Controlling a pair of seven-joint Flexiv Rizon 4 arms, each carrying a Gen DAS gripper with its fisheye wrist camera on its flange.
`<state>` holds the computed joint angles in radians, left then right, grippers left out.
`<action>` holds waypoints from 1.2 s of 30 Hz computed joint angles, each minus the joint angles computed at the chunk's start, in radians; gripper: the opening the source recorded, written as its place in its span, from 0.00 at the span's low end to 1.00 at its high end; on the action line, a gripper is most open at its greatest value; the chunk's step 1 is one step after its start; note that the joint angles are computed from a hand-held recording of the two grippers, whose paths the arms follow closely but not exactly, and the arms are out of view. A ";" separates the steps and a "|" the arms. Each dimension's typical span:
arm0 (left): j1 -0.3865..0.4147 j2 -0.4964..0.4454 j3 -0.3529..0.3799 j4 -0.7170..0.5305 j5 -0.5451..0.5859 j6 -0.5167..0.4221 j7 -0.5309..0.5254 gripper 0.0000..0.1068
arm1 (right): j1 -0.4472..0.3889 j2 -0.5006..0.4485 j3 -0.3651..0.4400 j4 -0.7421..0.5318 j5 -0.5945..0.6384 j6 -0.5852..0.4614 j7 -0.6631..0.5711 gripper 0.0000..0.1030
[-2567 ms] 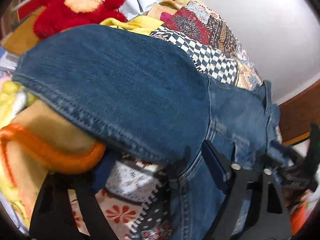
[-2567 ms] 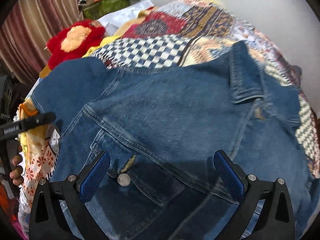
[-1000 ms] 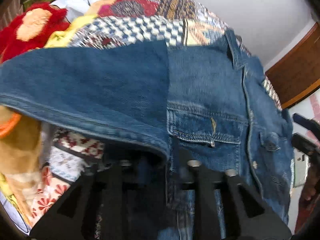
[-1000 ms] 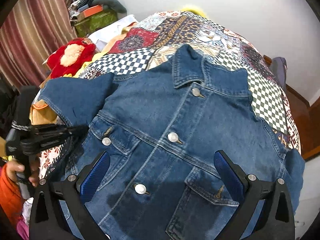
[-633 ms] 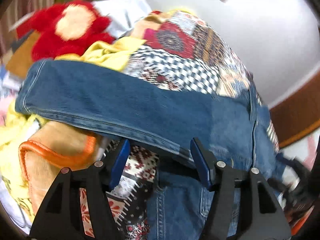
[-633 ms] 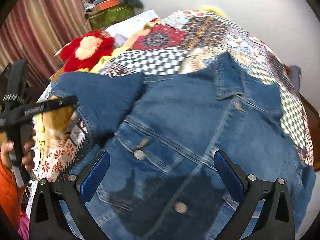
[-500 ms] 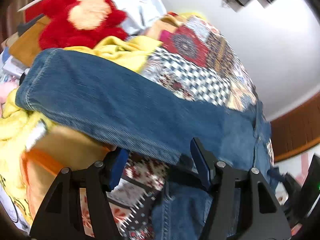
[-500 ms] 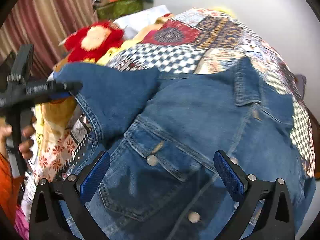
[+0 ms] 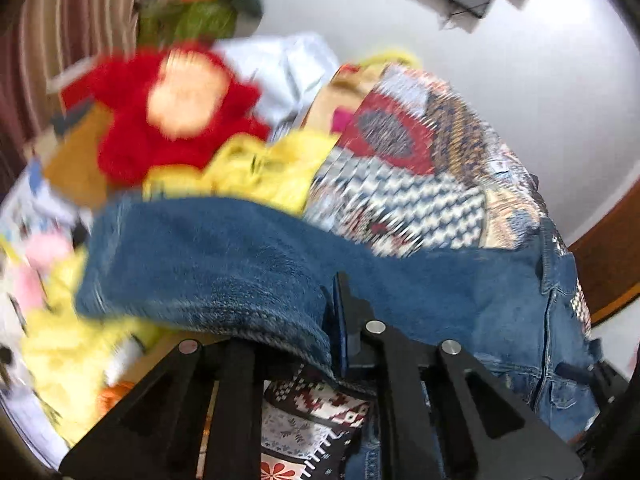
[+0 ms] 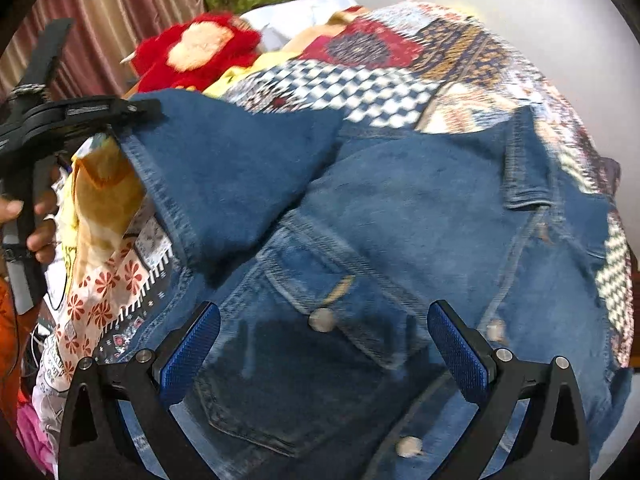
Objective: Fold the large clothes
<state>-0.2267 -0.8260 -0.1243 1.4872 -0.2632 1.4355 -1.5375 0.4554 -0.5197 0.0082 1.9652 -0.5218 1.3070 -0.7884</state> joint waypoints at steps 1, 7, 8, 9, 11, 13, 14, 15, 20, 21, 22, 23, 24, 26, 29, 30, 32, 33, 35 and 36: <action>-0.014 0.016 0.006 0.003 0.017 0.024 0.008 0.12 | 0.009 0.015 -0.020 0.015 -0.012 0.009 0.018 1.00; -0.008 0.071 -0.130 0.009 0.063 0.121 0.141 0.11 | 0.043 0.144 -0.154 0.154 -0.174 0.087 0.190 1.00; -0.002 0.071 -0.160 0.008 0.061 0.121 0.165 0.11 | 0.043 0.169 -0.175 0.179 -0.218 0.096 0.227 1.00; 0.009 0.068 -0.208 0.004 0.057 0.114 0.199 0.11 | 0.044 0.198 -0.198 0.206 -0.267 0.103 0.269 1.00; 0.000 0.047 -0.257 -0.028 0.040 0.073 0.248 0.11 | 0.033 0.249 -0.225 0.252 -0.351 0.114 0.342 1.00; -0.055 0.019 -0.245 -0.074 0.026 0.010 0.277 0.11 | 0.012 0.300 -0.242 0.298 -0.433 0.125 0.413 1.00; -0.072 0.005 -0.247 -0.091 0.016 -0.023 0.294 0.11 | -0.002 0.323 -0.245 0.318 -0.470 0.127 0.445 1.00; -0.084 -0.008 -0.254 -0.104 0.004 -0.056 0.313 0.11 | -0.019 0.349 -0.249 0.341 -0.512 0.127 0.481 1.00; -0.183 -0.066 -0.217 -0.174 -0.037 -0.235 0.352 0.11 | -0.109 0.445 -0.219 0.429 -0.616 0.098 0.564 1.00; -0.207 -0.076 -0.197 -0.187 -0.035 -0.269 0.350 0.11 | -0.125 0.458 -0.208 0.440 -0.619 0.087 0.564 1.00; -0.228 -0.083 -0.177 -0.196 -0.031 -0.296 0.344 0.11 | -0.142 0.466 -0.198 0.449 -0.628 0.080 0.569 1.00; -0.249 -0.089 -0.157 -0.207 -0.024 -0.320 0.336 0.11 | -0.158 0.478 -0.186 0.460 -0.632 0.068 0.572 1.00; -0.265 -0.094 -0.139 -0.219 -0.017 -0.344 0.328 0.12 | -0.171 0.484 -0.174 0.467 -0.626 0.061 0.567 1.00; -0.296 -0.100 -0.098 -0.237 0.006 -0.392 0.300 0.15 | -0.199 0.489 -0.151 0.478 -0.615 0.062 0.560 1.00; -0.294 -0.090 -0.097 -0.230 0.016 -0.450 0.302 0.40 | -0.237 0.486 -0.116 0.484 -0.604 0.073 0.550 1.00; -0.281 -0.068 -0.107 -0.192 0.013 -0.425 0.313 0.47 | -0.247 0.482 -0.103 0.480 -0.603 0.071 0.548 1.00; -0.264 -0.026 -0.114 -0.124 0.013 -0.366 0.328 0.50 | -0.266 0.470 -0.078 0.466 -0.608 0.069 0.549 1.00; -0.250 0.000 -0.119 -0.086 0.011 -0.337 0.336 0.50 | -0.276 0.463 -0.066 0.459 -0.615 0.074 0.555 1.00; -0.224 0.036 -0.126 -0.031 0.004 -0.285 0.351 0.55 | -0.293 0.440 -0.041 0.436 -0.620 0.095 0.561 1.00; -0.205 0.060 -0.129 0.008 -0.003 -0.247 0.356 0.61 | -0.301 0.428 -0.028 0.424 -0.619 0.103 0.561 1.00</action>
